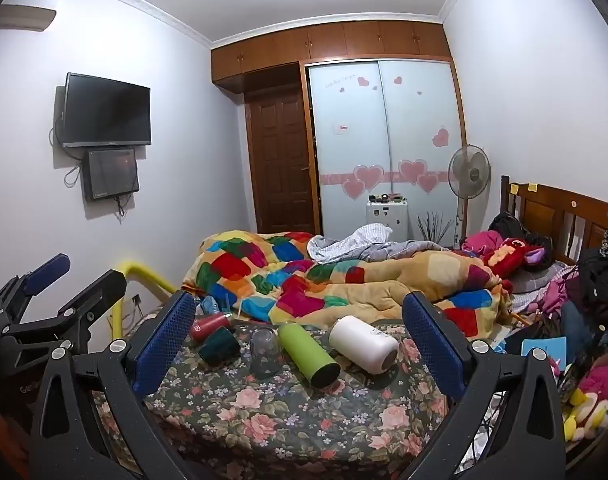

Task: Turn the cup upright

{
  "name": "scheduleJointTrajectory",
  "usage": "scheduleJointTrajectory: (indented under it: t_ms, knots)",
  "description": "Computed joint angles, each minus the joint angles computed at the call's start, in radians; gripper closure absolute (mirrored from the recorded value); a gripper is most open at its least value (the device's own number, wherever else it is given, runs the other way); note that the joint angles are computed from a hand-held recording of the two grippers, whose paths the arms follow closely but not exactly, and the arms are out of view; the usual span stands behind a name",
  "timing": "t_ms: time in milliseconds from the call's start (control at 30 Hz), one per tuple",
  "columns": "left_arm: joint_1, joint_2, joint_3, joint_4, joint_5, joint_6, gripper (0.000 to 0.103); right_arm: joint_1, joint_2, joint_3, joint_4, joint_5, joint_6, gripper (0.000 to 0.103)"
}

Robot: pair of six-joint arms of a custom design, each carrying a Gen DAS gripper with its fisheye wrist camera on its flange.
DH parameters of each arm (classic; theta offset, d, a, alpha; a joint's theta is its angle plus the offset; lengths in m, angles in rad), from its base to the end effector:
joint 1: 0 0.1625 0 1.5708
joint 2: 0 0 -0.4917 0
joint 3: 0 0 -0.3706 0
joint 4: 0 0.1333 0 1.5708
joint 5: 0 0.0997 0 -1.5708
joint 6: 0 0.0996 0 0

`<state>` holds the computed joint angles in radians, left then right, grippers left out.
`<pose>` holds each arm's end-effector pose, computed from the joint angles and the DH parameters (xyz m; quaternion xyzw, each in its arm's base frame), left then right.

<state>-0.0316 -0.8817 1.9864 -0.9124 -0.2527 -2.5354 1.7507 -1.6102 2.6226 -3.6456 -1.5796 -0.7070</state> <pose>-0.4427 -0.2159 0.1178 0.1960 0.6616 -0.6336 0.3499 0.1862 -0.2838 0.3781 0.3679 -0.7798 0.4881 0.1356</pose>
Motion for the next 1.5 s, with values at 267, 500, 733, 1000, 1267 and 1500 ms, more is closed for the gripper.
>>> scheduleJointTrajectory:
  t_ms: [267, 500, 733, 1000, 1267, 1500]
  knots:
    - [-0.016, -0.031, 0.019, -0.031, 0.010, 0.023, 0.000, 0.003, -0.009, 0.002, 0.012, -0.001, -0.002, 0.000]
    - [-0.012, -0.006, -0.003, -0.008, 0.002, 0.005, 0.000, -0.001, -0.007, 0.007, -0.005, 0.008, 0.000, 0.000]
    - [-0.008, 0.000, -0.007, 0.011, 0.001, -0.010, 0.000, -0.001, 0.000, 0.005, -0.008, 0.008, 0.000, 0.000]
    - [-0.007, -0.001, 0.004, -0.009, -0.001, -0.013, 0.000, 0.002, -0.005, 0.020, -0.016, 0.004, -0.001, 0.000]
    - [-0.003, -0.011, 0.011, -0.009, -0.010, -0.025, 0.000, 0.017, 0.023, 0.012, -0.027, -0.010, -0.005, 0.000]
    - [-0.003, -0.013, 0.015, -0.008, -0.011, -0.031, 0.000, 0.018, 0.024, 0.012, -0.028, -0.012, -0.006, 0.000]
